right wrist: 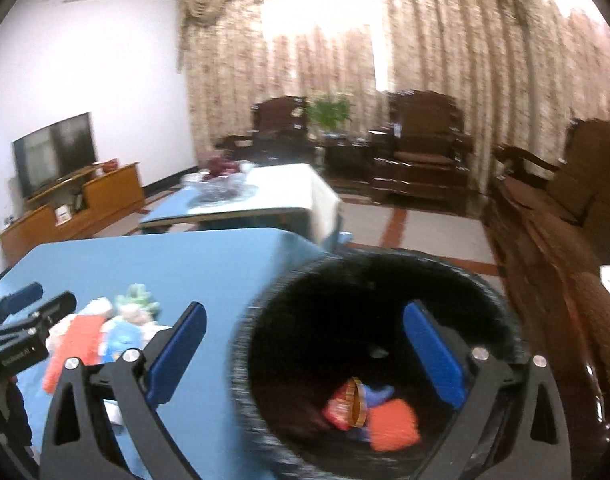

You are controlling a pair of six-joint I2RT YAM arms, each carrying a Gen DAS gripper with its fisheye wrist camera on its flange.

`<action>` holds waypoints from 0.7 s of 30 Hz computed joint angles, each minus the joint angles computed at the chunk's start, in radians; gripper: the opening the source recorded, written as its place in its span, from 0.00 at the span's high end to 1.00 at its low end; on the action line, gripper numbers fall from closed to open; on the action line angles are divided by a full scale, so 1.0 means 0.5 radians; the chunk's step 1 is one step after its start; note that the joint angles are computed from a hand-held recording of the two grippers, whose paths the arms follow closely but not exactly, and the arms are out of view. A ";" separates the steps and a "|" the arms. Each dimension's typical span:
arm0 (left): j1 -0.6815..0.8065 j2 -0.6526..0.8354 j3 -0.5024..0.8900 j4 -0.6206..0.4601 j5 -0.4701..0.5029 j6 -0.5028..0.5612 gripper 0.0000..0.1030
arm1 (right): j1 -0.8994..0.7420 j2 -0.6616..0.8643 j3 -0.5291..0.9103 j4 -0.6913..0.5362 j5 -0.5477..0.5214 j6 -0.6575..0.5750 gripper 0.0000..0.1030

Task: Collect trash
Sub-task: 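Grasp the orange foam net with the left gripper while the right grasps the blue tube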

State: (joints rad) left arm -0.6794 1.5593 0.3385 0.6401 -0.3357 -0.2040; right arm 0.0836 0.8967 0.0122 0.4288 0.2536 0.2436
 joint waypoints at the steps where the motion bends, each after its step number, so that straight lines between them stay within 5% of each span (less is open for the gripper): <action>1: 0.033 -0.042 -0.034 -0.019 0.005 0.001 0.22 | 0.103 0.068 0.010 0.049 0.054 0.040 0.06; 7: 0.315 -0.103 -0.183 -0.013 0.222 0.035 0.26 | 0.644 0.650 0.131 0.441 0.349 0.202 0.07; 16: 0.340 0.213 -0.230 0.272 0.320 0.020 0.30 | 0.851 1.044 0.174 0.706 0.455 0.267 0.23; 21: 0.303 0.484 -0.138 0.349 0.366 -0.020 0.51 | 0.849 1.064 0.170 0.701 0.455 0.257 0.25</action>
State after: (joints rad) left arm -0.5281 1.8015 0.2696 0.8147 -0.1526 -0.2139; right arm 0.5079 1.4289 0.0974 0.7792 0.4811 0.3720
